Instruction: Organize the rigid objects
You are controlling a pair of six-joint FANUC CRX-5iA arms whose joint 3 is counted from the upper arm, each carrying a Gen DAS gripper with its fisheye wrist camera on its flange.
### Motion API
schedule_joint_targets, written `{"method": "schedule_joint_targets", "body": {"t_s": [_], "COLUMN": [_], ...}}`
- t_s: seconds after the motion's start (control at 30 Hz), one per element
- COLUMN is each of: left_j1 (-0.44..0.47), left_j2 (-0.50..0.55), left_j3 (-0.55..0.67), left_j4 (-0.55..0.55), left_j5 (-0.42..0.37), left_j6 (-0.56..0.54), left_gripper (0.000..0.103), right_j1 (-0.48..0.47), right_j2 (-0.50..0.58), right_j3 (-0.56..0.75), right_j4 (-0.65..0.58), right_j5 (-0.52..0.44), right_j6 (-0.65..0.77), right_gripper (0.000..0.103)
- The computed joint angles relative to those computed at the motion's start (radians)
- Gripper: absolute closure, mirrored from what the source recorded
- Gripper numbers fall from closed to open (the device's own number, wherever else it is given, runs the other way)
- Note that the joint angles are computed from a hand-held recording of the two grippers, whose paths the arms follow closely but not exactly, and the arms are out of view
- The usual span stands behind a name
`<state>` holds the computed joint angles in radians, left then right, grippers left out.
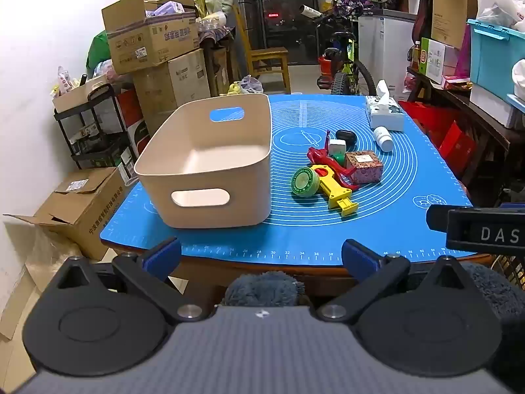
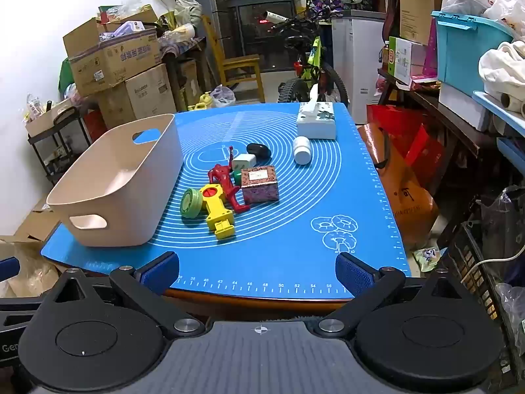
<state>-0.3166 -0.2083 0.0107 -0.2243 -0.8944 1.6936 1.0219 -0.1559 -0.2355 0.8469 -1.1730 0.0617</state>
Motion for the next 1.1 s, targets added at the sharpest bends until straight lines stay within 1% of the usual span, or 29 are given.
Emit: {"method": "schedule_joint_targets", "body": {"t_s": [0.3,0.57,1.1], "left_j1": [0.005,-0.011,-0.013], "left_j2": [0.000,0.004,0.000], "left_j3": [-0.001,0.012,0.001], "left_j4": [0.002,-0.008,-0.015], "left_j5": [-0.001,-0.013,0.000], "left_j6": [0.000,0.016,0.012], "left_gripper": [0.000,0.000,0.000], "right_j1": [0.001,0.001,0.002], "right_j2": [0.003,0.001,0.002], "right_j3": [0.000,0.001,0.000], "right_j4": [0.006,0.001,-0.001], "right_j5": [-0.006,-0.005,-0.007], "right_j6": [0.002,0.003,0.003], "right_gripper": [0.002,0.003,0.002]}}
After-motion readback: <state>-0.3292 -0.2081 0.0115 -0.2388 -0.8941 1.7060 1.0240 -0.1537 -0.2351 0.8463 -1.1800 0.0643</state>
